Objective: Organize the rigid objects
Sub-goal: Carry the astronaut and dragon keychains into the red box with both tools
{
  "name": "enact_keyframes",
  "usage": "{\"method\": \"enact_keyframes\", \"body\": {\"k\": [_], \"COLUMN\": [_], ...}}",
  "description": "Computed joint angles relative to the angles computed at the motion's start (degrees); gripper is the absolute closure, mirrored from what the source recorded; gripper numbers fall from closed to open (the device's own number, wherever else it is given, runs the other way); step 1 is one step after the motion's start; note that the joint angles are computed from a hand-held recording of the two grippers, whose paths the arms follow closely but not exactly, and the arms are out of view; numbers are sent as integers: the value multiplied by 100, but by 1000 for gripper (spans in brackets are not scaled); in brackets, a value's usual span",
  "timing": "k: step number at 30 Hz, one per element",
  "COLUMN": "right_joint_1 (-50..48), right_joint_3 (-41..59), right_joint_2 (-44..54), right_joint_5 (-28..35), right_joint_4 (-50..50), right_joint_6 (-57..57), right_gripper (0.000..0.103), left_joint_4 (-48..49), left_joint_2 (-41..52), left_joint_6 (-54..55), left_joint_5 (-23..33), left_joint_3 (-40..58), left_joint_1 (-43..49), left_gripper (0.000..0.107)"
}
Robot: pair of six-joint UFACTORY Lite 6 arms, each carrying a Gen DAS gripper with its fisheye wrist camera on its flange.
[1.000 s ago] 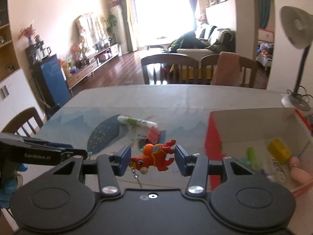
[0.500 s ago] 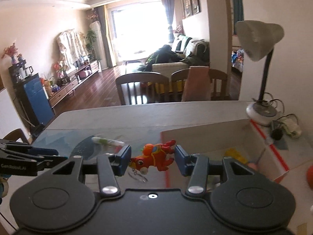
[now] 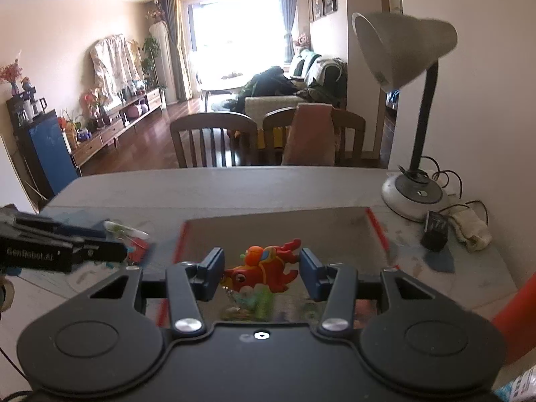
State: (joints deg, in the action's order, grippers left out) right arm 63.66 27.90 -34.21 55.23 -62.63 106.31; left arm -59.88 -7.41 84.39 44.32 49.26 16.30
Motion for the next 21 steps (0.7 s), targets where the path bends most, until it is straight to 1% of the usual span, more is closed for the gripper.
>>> {"method": "enact_keyframes", "body": {"k": [4, 9, 12, 13, 16, 19, 21], "right_joint_1": [-824, -2018, -2710, -3071, -3567, -3716, -3708], "right_joint_3": [-585, -1074, -1248, -1304, -1388, -1424, -1436], "right_joint_2": [-669, -1003, -976, -923, -721, -284, 18], "right_joint_5": [-622, -1596, -2200, -2532, -3109, -3454, -3562], "right_joint_4": [124, 247, 268, 266, 279, -268, -759], "right_joint_6": [-636, -1365, -1701, -1886, -2186, -1796, -1358], "right_gripper": [55, 55, 55, 55, 55, 55, 55], "left_joint_4": [-261, -470, -481, -444, -279, -53, 382], "left_joint_2": [283, 979, 1505, 1700, 2246, 2713, 3031], "left_joint_6": [-328, -529, -698, -786, -1048, -1288, -1720], "left_joint_5": [-930, -2043, -2565, -2731, -3140, -3374, -3554], "left_joint_3": [28, 339, 656, 783, 1178, 1554, 1806], "left_joint_1": [-1057, -2131, -2588, -2723, -3074, -3278, -3422], "left_gripper": [59, 59, 59, 59, 59, 59, 59]}}
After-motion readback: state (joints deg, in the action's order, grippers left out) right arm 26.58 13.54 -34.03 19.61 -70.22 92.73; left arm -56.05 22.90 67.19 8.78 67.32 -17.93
